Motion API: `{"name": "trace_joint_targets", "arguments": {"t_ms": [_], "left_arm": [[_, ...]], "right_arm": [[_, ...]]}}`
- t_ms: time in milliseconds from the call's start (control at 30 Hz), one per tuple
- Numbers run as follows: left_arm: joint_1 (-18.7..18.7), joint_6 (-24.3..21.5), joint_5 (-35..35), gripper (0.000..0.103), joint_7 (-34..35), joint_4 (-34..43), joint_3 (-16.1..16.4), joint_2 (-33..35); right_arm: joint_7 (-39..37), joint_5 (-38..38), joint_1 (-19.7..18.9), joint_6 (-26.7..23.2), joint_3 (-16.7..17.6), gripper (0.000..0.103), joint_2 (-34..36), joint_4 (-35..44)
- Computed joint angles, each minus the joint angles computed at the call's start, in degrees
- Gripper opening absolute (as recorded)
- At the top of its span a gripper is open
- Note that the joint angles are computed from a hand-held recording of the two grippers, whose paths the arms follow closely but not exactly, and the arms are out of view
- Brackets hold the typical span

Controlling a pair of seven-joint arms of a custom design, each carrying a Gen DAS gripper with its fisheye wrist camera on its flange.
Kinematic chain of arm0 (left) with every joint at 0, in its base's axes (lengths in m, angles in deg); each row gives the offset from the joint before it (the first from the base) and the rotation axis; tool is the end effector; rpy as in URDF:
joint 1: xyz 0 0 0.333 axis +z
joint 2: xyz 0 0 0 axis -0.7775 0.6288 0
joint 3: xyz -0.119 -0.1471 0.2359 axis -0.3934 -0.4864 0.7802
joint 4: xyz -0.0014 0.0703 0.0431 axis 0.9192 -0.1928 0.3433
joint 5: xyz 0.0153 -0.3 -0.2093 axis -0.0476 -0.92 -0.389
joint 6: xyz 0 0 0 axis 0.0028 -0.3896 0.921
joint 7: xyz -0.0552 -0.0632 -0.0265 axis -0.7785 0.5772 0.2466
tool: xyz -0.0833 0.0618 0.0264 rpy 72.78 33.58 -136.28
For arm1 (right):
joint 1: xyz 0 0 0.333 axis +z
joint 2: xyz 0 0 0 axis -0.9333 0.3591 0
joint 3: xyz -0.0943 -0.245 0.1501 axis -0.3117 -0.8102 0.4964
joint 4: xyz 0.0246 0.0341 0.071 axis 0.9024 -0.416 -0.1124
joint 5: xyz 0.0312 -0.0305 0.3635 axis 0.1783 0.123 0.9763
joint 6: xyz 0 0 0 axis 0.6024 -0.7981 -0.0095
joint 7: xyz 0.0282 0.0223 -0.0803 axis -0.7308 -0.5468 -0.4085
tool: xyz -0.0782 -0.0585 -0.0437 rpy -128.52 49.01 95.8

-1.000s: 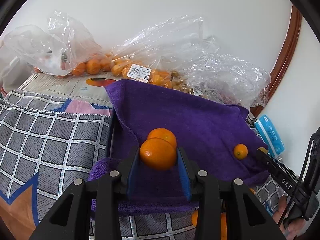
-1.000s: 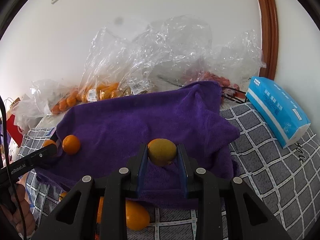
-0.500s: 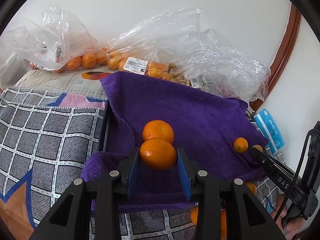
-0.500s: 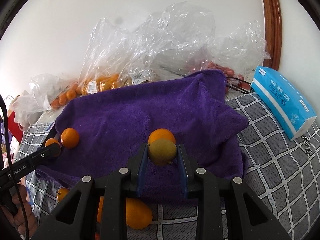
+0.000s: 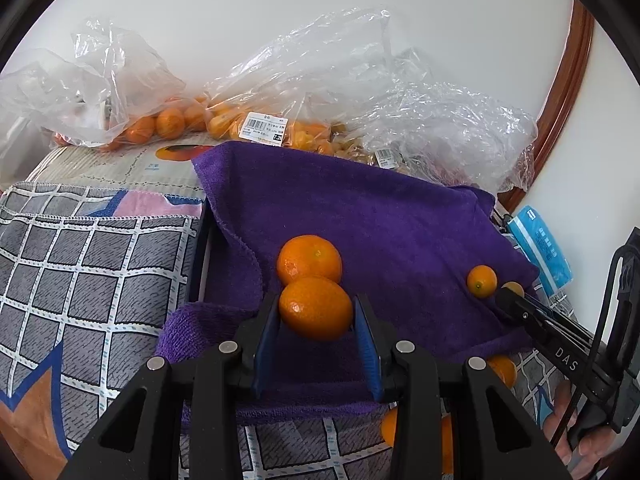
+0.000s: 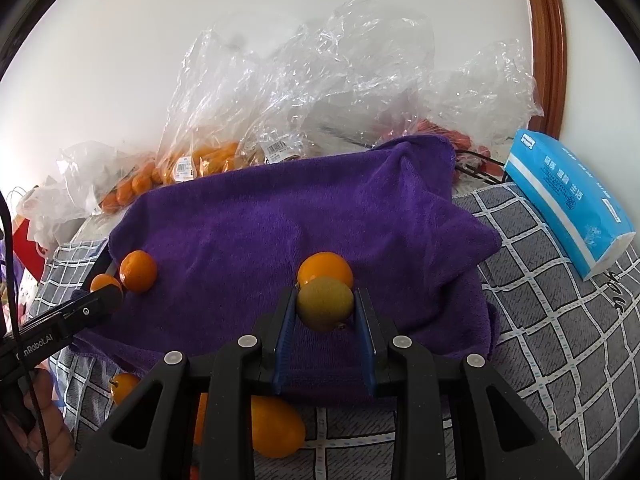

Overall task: Organize fruits
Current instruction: 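Lower the yellow lemon in the right gripper while the left lowers the orange onto the towel, then open the right gripper releasing the lemon while the left releases the orange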

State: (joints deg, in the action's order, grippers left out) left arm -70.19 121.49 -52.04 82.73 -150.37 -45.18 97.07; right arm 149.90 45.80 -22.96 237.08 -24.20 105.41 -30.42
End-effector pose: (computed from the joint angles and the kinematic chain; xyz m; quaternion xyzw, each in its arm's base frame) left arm 0.6812 -0.3598 0.2686 -0.5786 0.7047 -0.3913 0.1248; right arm 0.6476 0.2098 0.2723 -0.5729 0.7172 -0.2550 0.3039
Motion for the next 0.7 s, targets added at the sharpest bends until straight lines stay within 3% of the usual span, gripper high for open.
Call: {"name": "trace_joint_targets", "arguments": {"t_ms": [233,467,600,700], "left_arm": [[-0.23,0.18,0.02,0.035,-0.17,0.07,0.4,0.09],[-0.47,1.73,0.31,0.035,-1.18,-0.75,1.0,-0.16],[1.47,4.37,0.4,0.045,-0.15,-2.34,-1.67,-0.43],[0.36,5.84,0.64,0.049,-0.99,-3.26,0.01,-1.04]], "right_arm": [[-0.46,0.21,-0.75,0.99,0.95,0.033,-0.56,-0.53],[-1.66,2.97,1.74,2.46,-1.24,0.047,0.06,-1.09],[-2.34,4.55,3.76,2.93,-2.98,0.048,0.35,-1.56],[-2.84,6.11,5.83,3.61,-4.85,0.049,0.77,-2.03]]}}
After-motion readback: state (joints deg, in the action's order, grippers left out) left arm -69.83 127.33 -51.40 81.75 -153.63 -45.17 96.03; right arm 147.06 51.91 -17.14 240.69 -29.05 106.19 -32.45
